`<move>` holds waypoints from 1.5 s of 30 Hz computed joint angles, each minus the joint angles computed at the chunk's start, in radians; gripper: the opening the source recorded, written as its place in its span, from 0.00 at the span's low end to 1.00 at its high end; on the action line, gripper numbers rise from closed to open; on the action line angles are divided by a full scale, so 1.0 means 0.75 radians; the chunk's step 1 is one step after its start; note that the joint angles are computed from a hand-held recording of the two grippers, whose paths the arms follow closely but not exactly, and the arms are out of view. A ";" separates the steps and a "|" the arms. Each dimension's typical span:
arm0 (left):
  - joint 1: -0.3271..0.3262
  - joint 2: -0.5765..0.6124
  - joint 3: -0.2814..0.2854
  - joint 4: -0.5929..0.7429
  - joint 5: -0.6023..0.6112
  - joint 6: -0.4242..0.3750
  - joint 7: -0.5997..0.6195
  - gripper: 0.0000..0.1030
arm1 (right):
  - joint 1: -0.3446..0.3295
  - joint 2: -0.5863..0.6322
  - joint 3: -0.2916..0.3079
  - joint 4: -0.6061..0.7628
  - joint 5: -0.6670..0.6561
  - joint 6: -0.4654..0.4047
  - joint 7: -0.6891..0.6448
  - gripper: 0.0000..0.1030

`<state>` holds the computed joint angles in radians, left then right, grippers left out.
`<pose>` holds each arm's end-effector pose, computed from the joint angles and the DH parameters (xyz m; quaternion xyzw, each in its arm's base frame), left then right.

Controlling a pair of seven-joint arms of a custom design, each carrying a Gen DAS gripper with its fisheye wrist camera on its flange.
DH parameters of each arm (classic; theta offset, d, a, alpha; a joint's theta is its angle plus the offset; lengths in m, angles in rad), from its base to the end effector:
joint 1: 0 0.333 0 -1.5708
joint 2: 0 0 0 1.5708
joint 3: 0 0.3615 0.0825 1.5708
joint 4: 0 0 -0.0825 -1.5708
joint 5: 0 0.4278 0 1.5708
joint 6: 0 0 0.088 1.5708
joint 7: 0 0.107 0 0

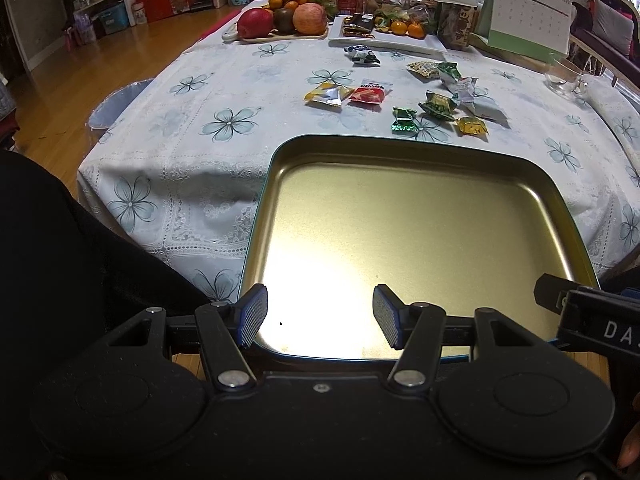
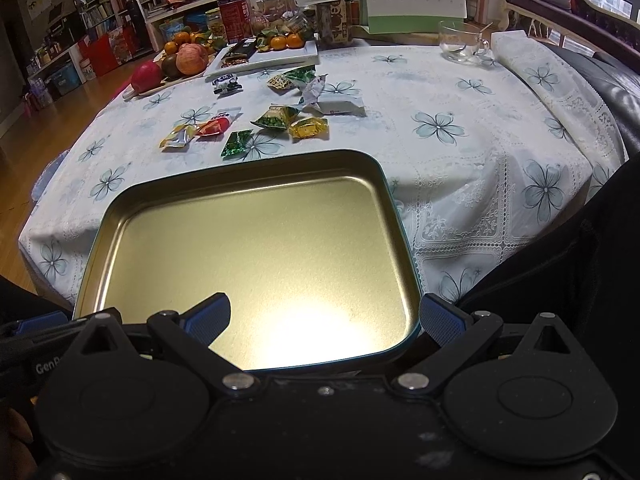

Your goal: Organize snacks

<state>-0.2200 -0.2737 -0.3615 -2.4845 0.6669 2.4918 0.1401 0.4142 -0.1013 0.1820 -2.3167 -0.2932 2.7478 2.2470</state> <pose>0.4056 -0.2740 0.4257 -0.7844 0.5442 -0.1691 0.2448 0.4611 0.3291 0.4598 -0.7332 0.6213 -0.1356 0.2409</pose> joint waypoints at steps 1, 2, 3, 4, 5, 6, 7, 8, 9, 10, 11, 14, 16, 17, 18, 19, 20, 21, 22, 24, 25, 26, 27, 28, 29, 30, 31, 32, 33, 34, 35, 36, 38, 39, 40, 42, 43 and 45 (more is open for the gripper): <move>-0.001 0.000 0.001 0.000 -0.002 -0.001 0.002 0.59 | 0.001 -0.001 -0.002 -0.002 0.007 0.002 -0.005 1.00; -0.002 -0.001 0.002 -0.001 -0.005 0.001 0.003 0.59 | 0.001 0.001 -0.002 0.000 0.010 0.001 -0.008 1.00; -0.002 -0.001 0.004 -0.002 -0.008 0.003 0.006 0.59 | 0.002 0.001 -0.002 -0.001 0.013 -0.001 -0.010 1.00; -0.002 0.001 0.004 -0.001 -0.010 0.004 0.007 0.59 | 0.003 0.002 -0.003 0.001 0.019 -0.002 -0.015 1.00; -0.002 0.002 0.005 -0.001 -0.012 0.004 0.008 0.60 | 0.004 0.003 -0.004 0.001 0.024 -0.002 -0.020 1.00; -0.003 0.003 0.006 -0.001 -0.016 0.005 0.013 0.59 | 0.005 0.003 -0.004 0.000 0.027 -0.004 -0.023 1.00; -0.004 0.004 0.008 -0.001 -0.020 0.006 0.020 0.60 | 0.005 0.004 -0.004 0.001 0.031 -0.004 -0.028 1.00; -0.005 0.005 0.009 -0.001 -0.024 0.008 0.025 0.60 | 0.006 0.004 -0.004 0.001 0.033 -0.005 -0.030 1.00; -0.005 0.008 0.008 0.000 -0.025 0.009 0.027 0.60 | 0.006 0.006 -0.004 0.003 0.035 -0.007 -0.034 1.00; -0.006 0.009 0.008 0.001 -0.027 0.009 0.031 0.60 | 0.008 0.006 -0.005 0.004 0.041 -0.009 -0.040 1.00; -0.007 0.010 0.007 0.001 -0.027 0.007 0.034 0.59 | 0.009 0.008 -0.006 0.005 0.049 -0.010 -0.048 1.00; -0.010 0.014 0.007 0.006 -0.028 0.002 0.047 0.59 | 0.011 0.011 -0.008 0.008 0.064 -0.014 -0.060 1.00; -0.011 0.014 0.007 0.005 -0.028 0.002 0.051 0.59 | 0.012 0.011 -0.009 0.009 0.072 -0.016 -0.067 1.00; -0.012 0.014 0.007 0.006 -0.028 0.002 0.052 0.59 | 0.012 0.012 -0.010 0.009 0.077 -0.015 -0.072 1.00; -0.012 0.015 0.008 0.006 -0.030 0.003 0.057 0.59 | 0.013 0.012 -0.010 0.009 0.081 -0.014 -0.076 1.00; -0.013 0.015 0.009 0.006 -0.033 0.003 0.060 0.59 | 0.013 0.012 -0.010 0.009 0.081 -0.014 -0.077 1.00; -0.014 0.016 0.010 0.006 -0.037 0.004 0.064 0.59 | 0.013 0.013 -0.010 0.009 0.082 -0.015 -0.079 1.00; -0.014 0.017 0.012 0.007 -0.041 0.004 0.070 0.59 | 0.014 0.013 -0.010 0.009 0.087 -0.014 -0.085 1.00; -0.015 0.017 0.013 0.007 -0.044 0.005 0.073 0.59 | 0.015 0.013 -0.011 0.008 0.094 -0.012 -0.094 1.00; -0.016 0.018 0.014 0.007 -0.049 0.007 0.082 0.59 | 0.016 0.015 -0.011 0.010 0.100 -0.013 -0.102 1.00; -0.016 0.019 0.014 0.008 -0.052 0.005 0.087 0.59 | 0.017 0.013 -0.011 0.008 0.103 -0.013 -0.107 1.00; -0.016 0.020 0.013 0.009 -0.053 0.003 0.090 0.59 | 0.017 0.014 -0.012 0.009 0.106 -0.012 -0.111 1.00; -0.017 0.022 0.013 0.011 -0.053 0.001 0.093 0.59 | 0.018 0.013 -0.012 0.007 0.110 -0.011 -0.117 1.00; -0.017 0.023 0.013 0.012 -0.054 -0.001 0.097 0.59 | 0.018 0.013 -0.013 0.007 0.116 -0.010 -0.123 1.00; -0.018 0.023 0.012 0.013 -0.055 -0.003 0.101 0.59 | 0.019 0.013 -0.013 0.007 0.121 -0.009 -0.128 1.00; -0.018 0.023 0.012 0.013 -0.052 -0.004 0.104 0.59 | 0.019 0.012 -0.014 0.006 0.128 -0.008 -0.135 1.00; -0.019 0.025 0.011 0.015 -0.051 -0.009 0.108 0.59 | 0.020 0.013 -0.014 0.006 0.133 -0.008 -0.141 1.00; -0.021 0.025 0.009 0.017 -0.050 -0.015 0.112 0.59 | 0.020 0.013 -0.015 0.007 0.138 -0.009 -0.148 1.00; -0.023 0.025 0.007 0.019 -0.047 -0.023 0.114 0.59 | 0.022 0.011 -0.017 0.006 0.150 -0.010 -0.161 1.00; -0.024 0.026 0.004 0.022 -0.039 -0.030 0.116 0.60 | 0.022 0.012 -0.018 0.006 0.160 -0.008 -0.171 1.00; -0.025 0.027 0.002 0.025 -0.034 -0.035 0.118 0.60 | 0.023 0.012 -0.019 0.007 0.172 -0.007 -0.182 1.00; -0.028 0.030 0.002 0.029 -0.030 -0.043 0.125 0.60 | 0.023 0.013 -0.020 0.009 0.180 -0.007 -0.192 1.00; -0.031 0.030 0.002 0.036 -0.019 -0.055 0.136 0.60 | 0.024 0.014 -0.021 0.016 0.190 -0.016 -0.214 1.00; -0.031 0.028 -0.001 0.038 -0.007 -0.060 0.132 0.60 | 0.024 0.013 -0.020 0.019 0.193 -0.022 -0.217 1.00; -0.030 0.024 -0.003 0.038 0.006 -0.063 0.124 0.60 | 0.024 0.013 -0.020 0.022 0.199 -0.027 -0.222 1.00; -0.031 0.020 -0.008 0.044 0.024 -0.085 0.119 0.60 | 0.025 0.012 -0.021 0.025 0.214 -0.030 -0.233 1.00; -0.032 0.020 -0.009 0.047 0.031 -0.095 0.120 0.60 | 0.022 0.012 -0.019 0.028 0.206 -0.036 -0.224 1.00; -0.035 0.019 -0.004 0.049 0.036 -0.093 0.120 0.60 | 0.021 0.017 -0.018 0.037 0.201 -0.053 -0.224 1.00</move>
